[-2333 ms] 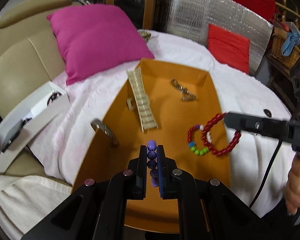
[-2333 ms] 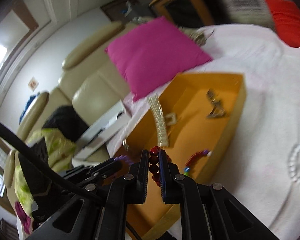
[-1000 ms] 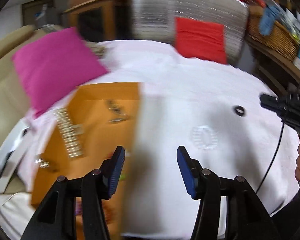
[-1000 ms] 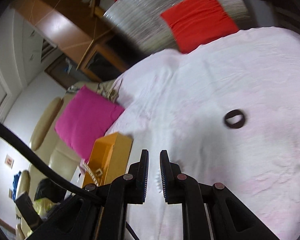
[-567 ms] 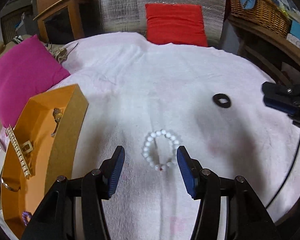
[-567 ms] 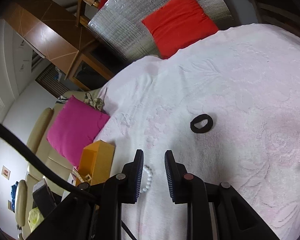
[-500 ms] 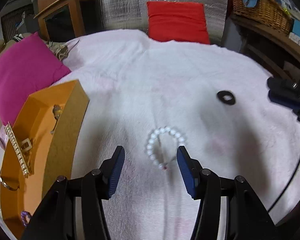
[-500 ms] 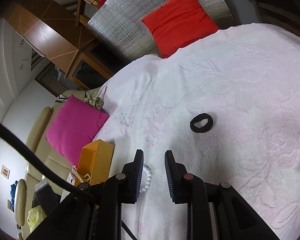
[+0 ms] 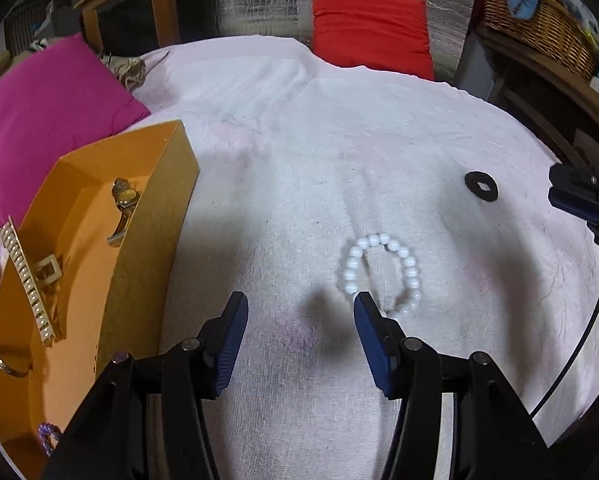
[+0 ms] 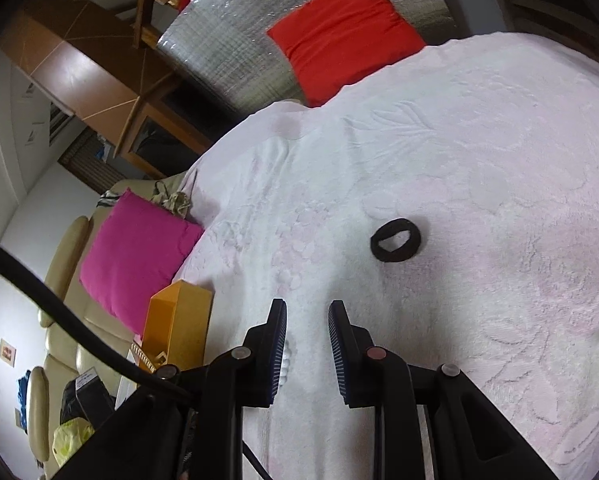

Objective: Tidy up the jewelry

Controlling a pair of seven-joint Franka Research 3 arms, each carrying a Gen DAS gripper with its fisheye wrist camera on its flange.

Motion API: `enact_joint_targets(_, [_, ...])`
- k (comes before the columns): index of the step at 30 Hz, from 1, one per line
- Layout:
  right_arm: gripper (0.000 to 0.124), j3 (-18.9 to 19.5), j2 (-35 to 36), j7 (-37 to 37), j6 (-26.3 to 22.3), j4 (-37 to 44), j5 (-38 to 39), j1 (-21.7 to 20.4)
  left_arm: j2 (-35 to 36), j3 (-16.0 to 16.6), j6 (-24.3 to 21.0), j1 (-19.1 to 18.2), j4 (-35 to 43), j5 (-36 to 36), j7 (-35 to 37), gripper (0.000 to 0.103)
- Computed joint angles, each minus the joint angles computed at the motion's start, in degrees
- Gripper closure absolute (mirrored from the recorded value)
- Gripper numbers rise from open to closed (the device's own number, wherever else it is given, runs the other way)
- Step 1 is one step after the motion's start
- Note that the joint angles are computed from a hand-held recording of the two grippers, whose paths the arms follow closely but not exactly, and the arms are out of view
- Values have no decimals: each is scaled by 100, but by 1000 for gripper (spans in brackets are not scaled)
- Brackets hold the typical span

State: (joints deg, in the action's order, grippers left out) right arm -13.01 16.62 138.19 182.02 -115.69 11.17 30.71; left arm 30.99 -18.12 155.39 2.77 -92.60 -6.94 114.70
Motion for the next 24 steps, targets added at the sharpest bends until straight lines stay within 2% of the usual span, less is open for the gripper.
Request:
enact_joint_targets(6, [99,301,-8,-168,-130,12,157,-409,262,-162,-649,9,467,-192,223,47])
enact_joint_targets(11, [99,591,95,-414,-478,180,211,-905,632,-5,-1099,-333,1138,48,333,43])
enact_joint_targets(13, [99,556,160,-388,-619,253,166,-993,773,33,-1138,-431,1309,118,355,43])
enact_joint_targets(17, [99,815,326,-565,-753,408,344,-1384,919,60,-1228,-497,1423,150,367,43])
enact_joint_targets(19, [99,844,449,-644,-843,558,342,-1450,940,-62,-1255,-413,1427,39,529,43])
enact_joint_targets(21, [99,679,625,-547,-1071,790,191,-1344,938,-160,-1216,-342,1398,-89,694,44])
enact_joint_targets(24, [99,533,881,-390,-1354,1131,-26,-1257,991,-178,-1300,-334,1465,-175,796,60])
